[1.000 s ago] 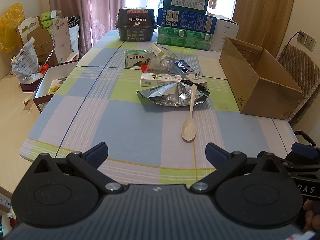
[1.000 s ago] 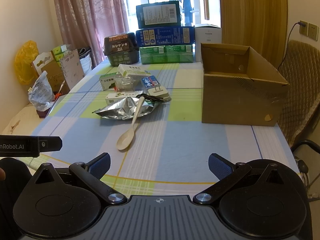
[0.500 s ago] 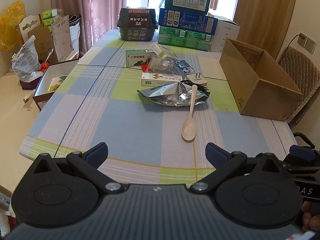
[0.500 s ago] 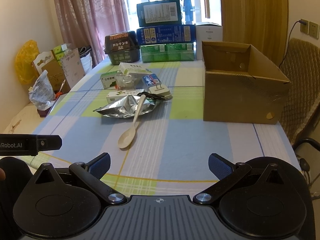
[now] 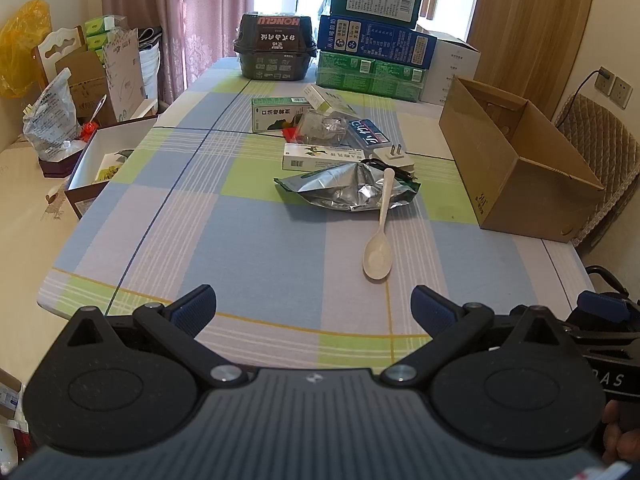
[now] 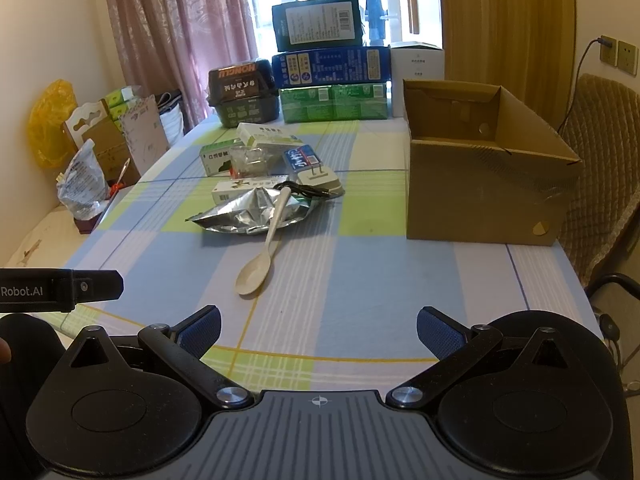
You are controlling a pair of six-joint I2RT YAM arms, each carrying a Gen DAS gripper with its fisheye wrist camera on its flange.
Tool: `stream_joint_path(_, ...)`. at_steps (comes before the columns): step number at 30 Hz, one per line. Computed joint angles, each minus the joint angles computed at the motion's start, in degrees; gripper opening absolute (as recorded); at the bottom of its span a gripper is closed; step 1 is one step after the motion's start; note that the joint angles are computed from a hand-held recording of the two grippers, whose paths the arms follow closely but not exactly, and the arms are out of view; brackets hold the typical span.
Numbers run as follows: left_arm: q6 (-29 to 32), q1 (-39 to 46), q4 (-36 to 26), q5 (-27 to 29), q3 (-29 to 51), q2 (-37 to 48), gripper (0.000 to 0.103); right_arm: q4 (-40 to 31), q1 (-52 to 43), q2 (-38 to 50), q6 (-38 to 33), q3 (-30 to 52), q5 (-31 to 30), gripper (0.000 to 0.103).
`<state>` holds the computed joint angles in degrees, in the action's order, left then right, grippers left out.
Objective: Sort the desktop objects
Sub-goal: 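Move both tools toward the wooden spoon and foil bag on the table, then grasp the wooden spoon handle with the right gripper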
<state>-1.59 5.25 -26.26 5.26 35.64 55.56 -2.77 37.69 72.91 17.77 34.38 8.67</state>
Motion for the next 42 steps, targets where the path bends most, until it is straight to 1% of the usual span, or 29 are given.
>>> stream_joint_path(10,0.3,0.6,0.2,1.5,0.0,0.7,0.102,1.2,-0.3,1.1,0.1,-0.3,1.3,0.101)
stream_joint_path(13,0.7,1.1,0.5,2.5,-0.1,1.1,0.102,2.6,0.1,1.2,0.1,-0.7,3.5,0.101)
stream_joint_path(17,1.5,4.7,0.8,8.7,0.2,1.7,0.102,3.4,-0.4,2.4,-0.1,-0.2,3.6,0.101)
stream_joint_path(20,2.4,6.2,0.7,11.4,1.1,2.5,0.102,3.4,-1.1,3.6,0.5,0.7,3.1,0.101)
stream_joint_path(25,3.7,7.0,1.6,12.5,2.9,4.5,0.102,3.7,-2.6,4.7,0.0,2.2,-0.3,0.101)
stream_joint_path(30,7.4,7.3,4.7,11.0,4.1,6.1,0.102,3.8,-2.8,7.0,-0.3,4.6,-1.1,0.101)
stream_joint_path(34,8.7,8.8,6.0,12.8,7.1,10.4,0.102,3.7,-3.0,9.9,-0.9,7.1,-1.7,0.101)
stream_joint_path(37,10.6,9.4,8.8,13.0,8.0,12.3,0.102,3.1,-3.2,12.4,-1.5,9.2,-2.1,0.101)
stream_joint_path(42,14.2,9.3,10.3,11.3,11.7,17.7,0.102,4.5,-4.1,16.3,-2.5,11.8,-3.7,0.101)
